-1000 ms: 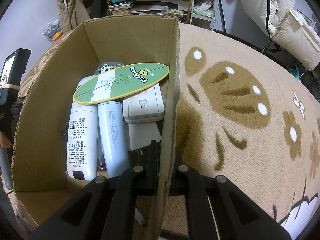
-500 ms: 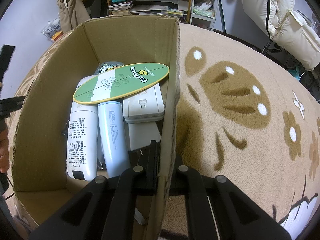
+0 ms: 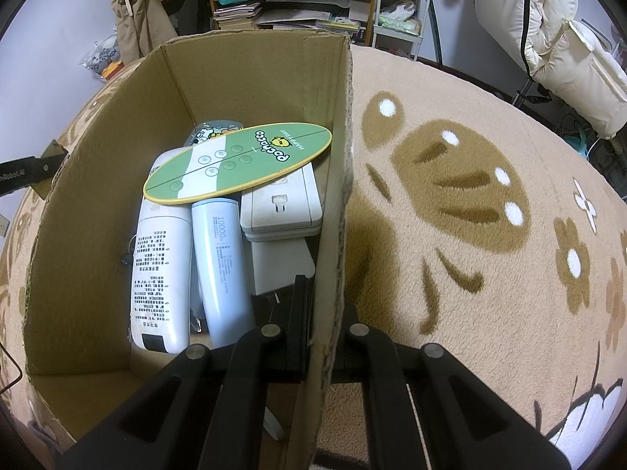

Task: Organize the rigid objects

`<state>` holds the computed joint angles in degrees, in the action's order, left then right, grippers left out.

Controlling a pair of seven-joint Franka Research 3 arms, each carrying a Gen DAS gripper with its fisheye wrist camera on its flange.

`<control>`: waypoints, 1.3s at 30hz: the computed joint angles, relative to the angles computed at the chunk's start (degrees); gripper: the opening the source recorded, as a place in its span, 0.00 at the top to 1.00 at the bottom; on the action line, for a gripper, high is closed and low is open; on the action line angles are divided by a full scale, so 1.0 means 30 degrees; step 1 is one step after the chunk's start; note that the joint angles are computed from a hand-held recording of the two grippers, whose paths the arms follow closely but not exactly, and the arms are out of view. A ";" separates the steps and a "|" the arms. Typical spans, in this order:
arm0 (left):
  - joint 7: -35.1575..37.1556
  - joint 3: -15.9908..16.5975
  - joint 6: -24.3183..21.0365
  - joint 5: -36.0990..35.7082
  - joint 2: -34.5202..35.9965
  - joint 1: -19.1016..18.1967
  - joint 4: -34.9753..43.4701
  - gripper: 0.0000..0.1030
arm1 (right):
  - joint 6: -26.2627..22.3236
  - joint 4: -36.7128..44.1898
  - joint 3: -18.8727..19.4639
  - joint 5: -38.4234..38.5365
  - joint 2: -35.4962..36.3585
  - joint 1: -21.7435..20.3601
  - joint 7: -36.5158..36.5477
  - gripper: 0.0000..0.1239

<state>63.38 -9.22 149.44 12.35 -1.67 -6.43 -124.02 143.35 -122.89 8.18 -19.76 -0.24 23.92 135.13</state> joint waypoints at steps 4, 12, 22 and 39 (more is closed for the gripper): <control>-0.0052 -0.0001 -0.0195 -0.0446 -0.0123 -0.0001 -0.0044 0.90 | -0.0024 0.0007 -0.0003 -0.0019 -0.0004 0.0004 -0.0017 0.94; 0.0157 -0.0392 0.1145 -0.0449 -0.1698 -0.0677 -0.0198 0.90 | -0.0010 0.0002 -0.0007 -0.0009 -0.0005 0.0007 -0.0009 0.94; 0.1426 -0.0798 0.1404 -0.2081 -0.2215 -0.2333 0.0071 0.90 | 0.0152 -0.0103 -0.0050 0.0092 -0.0050 -0.0061 0.0008 0.94; -0.0935 -0.1043 -0.0407 0.0142 -0.4123 -0.2212 -0.1497 0.70 | 0.0167 -0.0639 0.0554 -0.2285 -0.1618 -0.0365 0.2227 0.94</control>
<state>60.58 -12.35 148.22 12.77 -14.04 -13.07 -128.51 143.85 -124.81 9.84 -26.62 -5.10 22.83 141.81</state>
